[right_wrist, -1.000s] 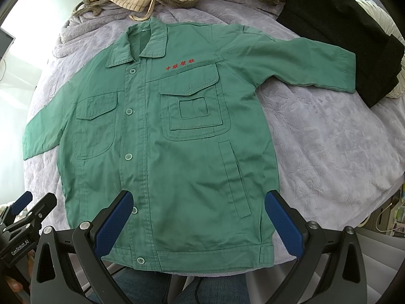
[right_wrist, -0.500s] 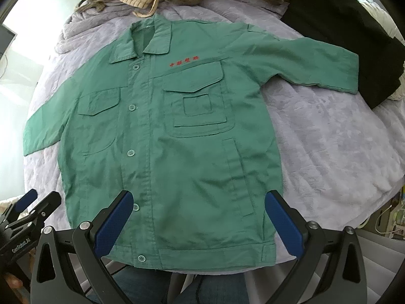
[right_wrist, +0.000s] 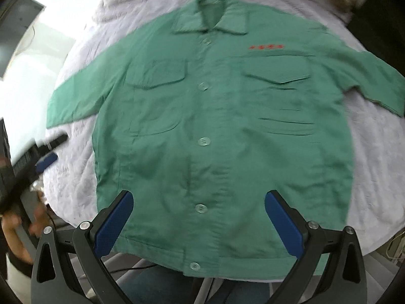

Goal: Fold large clothes

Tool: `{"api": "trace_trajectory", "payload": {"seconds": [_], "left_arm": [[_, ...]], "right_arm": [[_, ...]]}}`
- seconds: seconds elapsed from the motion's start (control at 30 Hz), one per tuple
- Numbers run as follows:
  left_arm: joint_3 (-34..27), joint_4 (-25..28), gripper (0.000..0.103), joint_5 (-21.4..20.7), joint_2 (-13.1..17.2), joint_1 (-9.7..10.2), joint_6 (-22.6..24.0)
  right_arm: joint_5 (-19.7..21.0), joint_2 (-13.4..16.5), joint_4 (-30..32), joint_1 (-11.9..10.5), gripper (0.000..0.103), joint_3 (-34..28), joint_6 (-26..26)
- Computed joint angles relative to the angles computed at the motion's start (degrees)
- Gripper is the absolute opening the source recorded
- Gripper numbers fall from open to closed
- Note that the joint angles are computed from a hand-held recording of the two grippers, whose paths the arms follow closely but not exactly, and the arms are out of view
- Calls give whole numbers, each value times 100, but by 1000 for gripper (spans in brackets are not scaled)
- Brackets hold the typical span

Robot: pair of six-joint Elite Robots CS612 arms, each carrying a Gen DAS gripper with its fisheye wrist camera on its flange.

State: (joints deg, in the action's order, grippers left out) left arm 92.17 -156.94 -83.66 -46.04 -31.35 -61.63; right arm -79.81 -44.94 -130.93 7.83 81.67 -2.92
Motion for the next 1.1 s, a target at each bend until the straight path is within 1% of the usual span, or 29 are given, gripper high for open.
{"api": "trace_trajectory", "payload": {"seconds": [0.07,0.13,0.17,0.23,0.27,0.3,0.4,0.47,0.53,0.63,0.73,0.77,0.8,0.83,0.87,0.9,0.93,0.97,1.03,1.07,1.1], "left_arm": [[190,-519,103,162,77,187,-200],[326,-993,103,268,175,338,-297],[391,-1291,103,271,255,454,-399],[499,-1976,103,243,423,625,-564],[513,-2182,103,215,495,687,-613],[507,-2449,103,141,625,795,-672],[434,-2790,103,-17,883,973,-724],[364,-3003,103,-113,1039,1088,-871],[295,-3225,103,-100,1132,1174,-980],[158,-3414,103,111,1213,1293,-876],[66,-3379,103,352,1216,1371,-678],[58,-3336,101,448,1206,1380,-619],[50,-3277,96,573,1195,1373,-578],[44,-3136,76,710,1172,1359,-521],[44,-2991,52,770,1146,1361,-436],[75,-3033,40,755,1137,1372,-340],[70,-3092,21,686,1148,1392,-285],[85,-3190,17,649,1151,1393,-237],[69,-3394,17,714,1133,1343,10],[63,-3499,17,701,1122,1322,118],[19,-3724,17,626,1116,1294,324]], "right_arm": [[-28,119,-17,109,103,-83,-70],[-9,243,-66,222,103,-169,-173],[9,298,-73,263,103,-214,-205],[151,430,-116,348,103,-316,-276],[161,493,-114,381,103,-374,-291],[179,556,-95,420,103,-439,-292],[255,738,-33,501,103,-634,-223],[288,787,9,530,103,-703,-192],[253,827,25,559,103,-772,-162],[196,870,7,581,103,-838,-92],[184,932,-22,608,103,-927,66],[181,947,-32,617,103,-947,111],[195,956,-37,628,103,-959,164],[200,957,-51,624,103,-951,182],[203,951,-84,630,103,-936,216],[213,925,-109,620,103,-892,218],[216,895,-165,623,103,-828,242],[221,875,-181,614,103,-795,255],[243,858,-229,560,103,-760,271],[247,840,-294,532,103,-718,281],[252,818,-386,505,103,-667,302]]}}
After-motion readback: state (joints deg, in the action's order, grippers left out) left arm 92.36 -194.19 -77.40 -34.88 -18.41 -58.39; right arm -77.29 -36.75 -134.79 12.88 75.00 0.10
